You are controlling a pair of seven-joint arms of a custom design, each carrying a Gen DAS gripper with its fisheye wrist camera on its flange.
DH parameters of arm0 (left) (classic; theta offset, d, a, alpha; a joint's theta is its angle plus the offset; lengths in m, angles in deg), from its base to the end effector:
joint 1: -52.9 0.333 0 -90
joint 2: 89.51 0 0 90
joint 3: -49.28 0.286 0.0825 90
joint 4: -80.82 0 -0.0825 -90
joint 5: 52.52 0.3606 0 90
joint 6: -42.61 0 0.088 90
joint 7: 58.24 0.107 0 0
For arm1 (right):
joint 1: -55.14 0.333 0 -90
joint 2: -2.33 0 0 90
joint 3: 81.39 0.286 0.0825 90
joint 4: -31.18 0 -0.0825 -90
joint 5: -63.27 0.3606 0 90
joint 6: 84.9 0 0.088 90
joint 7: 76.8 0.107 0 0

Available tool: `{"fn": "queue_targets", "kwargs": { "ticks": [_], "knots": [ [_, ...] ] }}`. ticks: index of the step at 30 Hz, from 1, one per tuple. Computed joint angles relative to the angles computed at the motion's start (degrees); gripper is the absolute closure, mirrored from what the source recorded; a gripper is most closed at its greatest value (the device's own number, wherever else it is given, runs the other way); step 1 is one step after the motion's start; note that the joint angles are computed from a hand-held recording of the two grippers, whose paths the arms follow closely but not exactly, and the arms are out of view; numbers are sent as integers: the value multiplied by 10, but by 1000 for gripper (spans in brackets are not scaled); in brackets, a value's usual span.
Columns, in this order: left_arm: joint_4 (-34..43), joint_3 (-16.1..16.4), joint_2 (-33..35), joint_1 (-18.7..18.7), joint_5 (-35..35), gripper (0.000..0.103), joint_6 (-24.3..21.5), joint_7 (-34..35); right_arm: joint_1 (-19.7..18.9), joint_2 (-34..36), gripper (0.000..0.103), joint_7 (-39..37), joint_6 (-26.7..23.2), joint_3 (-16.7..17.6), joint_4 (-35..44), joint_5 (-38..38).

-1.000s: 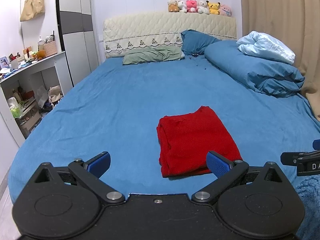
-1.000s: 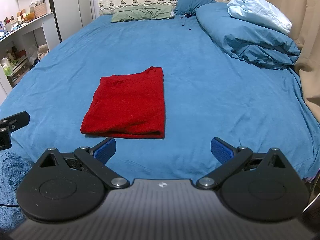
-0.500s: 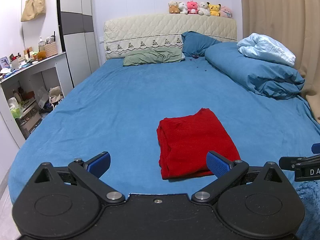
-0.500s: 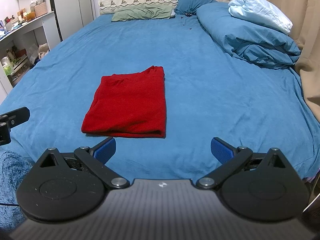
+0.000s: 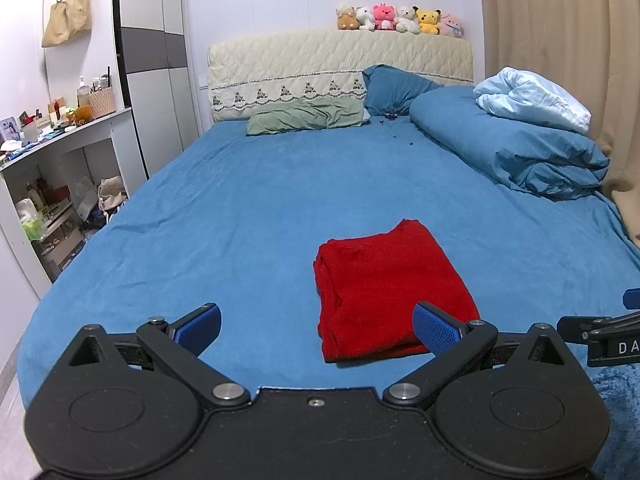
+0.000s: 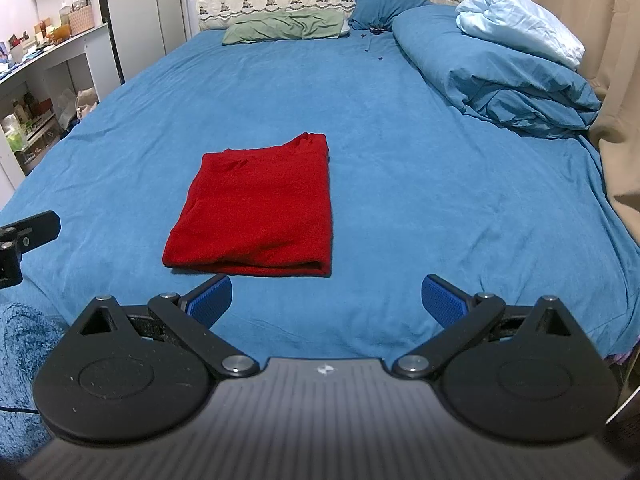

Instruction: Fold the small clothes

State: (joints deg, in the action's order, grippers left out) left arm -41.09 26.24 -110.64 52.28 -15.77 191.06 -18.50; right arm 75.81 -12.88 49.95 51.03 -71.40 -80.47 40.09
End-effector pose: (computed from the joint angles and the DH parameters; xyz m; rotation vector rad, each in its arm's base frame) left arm 0.4331 -0.2331 0.6148 -1.6011 1.5861 -0.7839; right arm 0.4348 0.2656 0.6444 -1.8330 1.6632 -0.7025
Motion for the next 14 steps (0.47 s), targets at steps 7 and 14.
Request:
{"fn": "queue_targets", "kwargs": {
  "ticks": [7, 14],
  "knots": [
    [-6, -11, -8, 13, 26, 0, 7, -20, 0, 0, 0, 4, 3, 1, -2, -1],
    [-3, -6, 1, 11, 32, 0, 20, -19, 0, 6, 0, 9, 1, 2, 5, -2]
  ]
}}
